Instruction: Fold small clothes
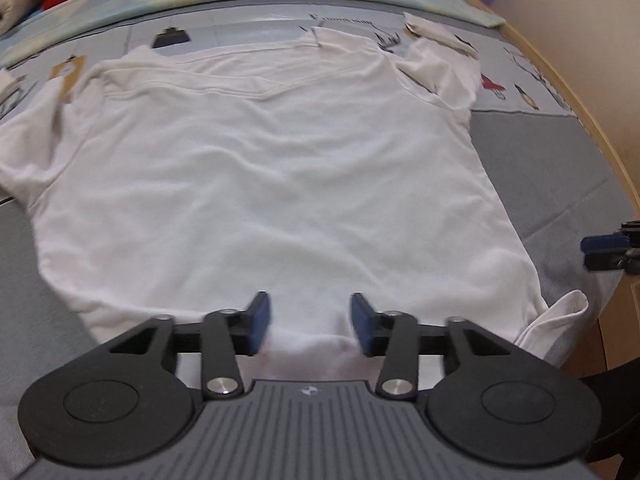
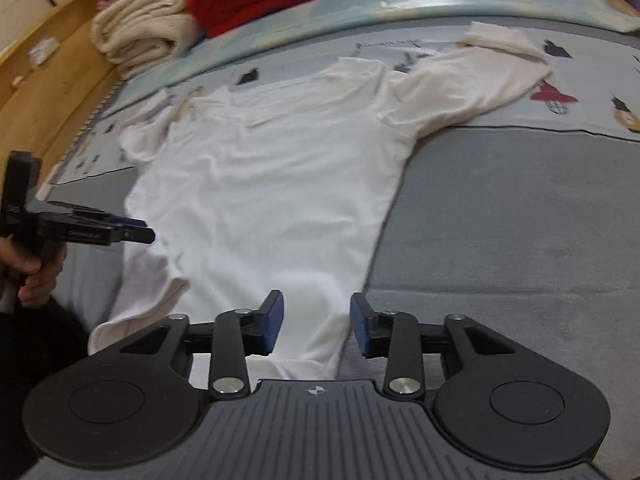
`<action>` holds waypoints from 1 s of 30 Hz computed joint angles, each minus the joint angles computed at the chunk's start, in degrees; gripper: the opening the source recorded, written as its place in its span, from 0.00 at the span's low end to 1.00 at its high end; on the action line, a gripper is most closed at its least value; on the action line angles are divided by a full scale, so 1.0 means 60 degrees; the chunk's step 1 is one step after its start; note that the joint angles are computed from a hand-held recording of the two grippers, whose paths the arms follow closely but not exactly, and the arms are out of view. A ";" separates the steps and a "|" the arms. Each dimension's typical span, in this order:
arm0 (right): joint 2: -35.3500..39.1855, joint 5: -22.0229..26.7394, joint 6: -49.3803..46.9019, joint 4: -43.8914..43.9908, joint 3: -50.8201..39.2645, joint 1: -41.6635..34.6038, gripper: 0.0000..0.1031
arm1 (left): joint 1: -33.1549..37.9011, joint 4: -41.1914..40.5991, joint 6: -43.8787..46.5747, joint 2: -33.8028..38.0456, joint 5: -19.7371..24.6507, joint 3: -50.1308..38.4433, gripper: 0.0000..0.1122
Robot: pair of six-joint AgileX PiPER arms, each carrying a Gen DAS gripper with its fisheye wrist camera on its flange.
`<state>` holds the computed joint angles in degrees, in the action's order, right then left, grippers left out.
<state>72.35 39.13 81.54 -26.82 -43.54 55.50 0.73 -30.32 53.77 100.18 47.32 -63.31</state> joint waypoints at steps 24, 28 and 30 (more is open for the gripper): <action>0.2159 0.0200 -0.6088 0.4010 -0.0697 0.0022 0.20 | 0.4380 0.2619 0.4328 -0.0312 0.1897 -0.0549 0.08; 0.1799 0.0547 -0.5801 0.3924 -0.0572 0.0152 0.24 | 0.5010 0.2887 0.4476 -0.0159 0.2252 -0.1104 0.10; 0.1404 0.0556 -0.4952 0.3480 -0.0446 0.0281 0.29 | 0.5272 0.2316 0.4349 0.0101 0.3063 -0.1856 0.21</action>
<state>80.78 42.46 51.83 -5.94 -46.22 57.18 32.36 -16.42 79.87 100.79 65.70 -74.44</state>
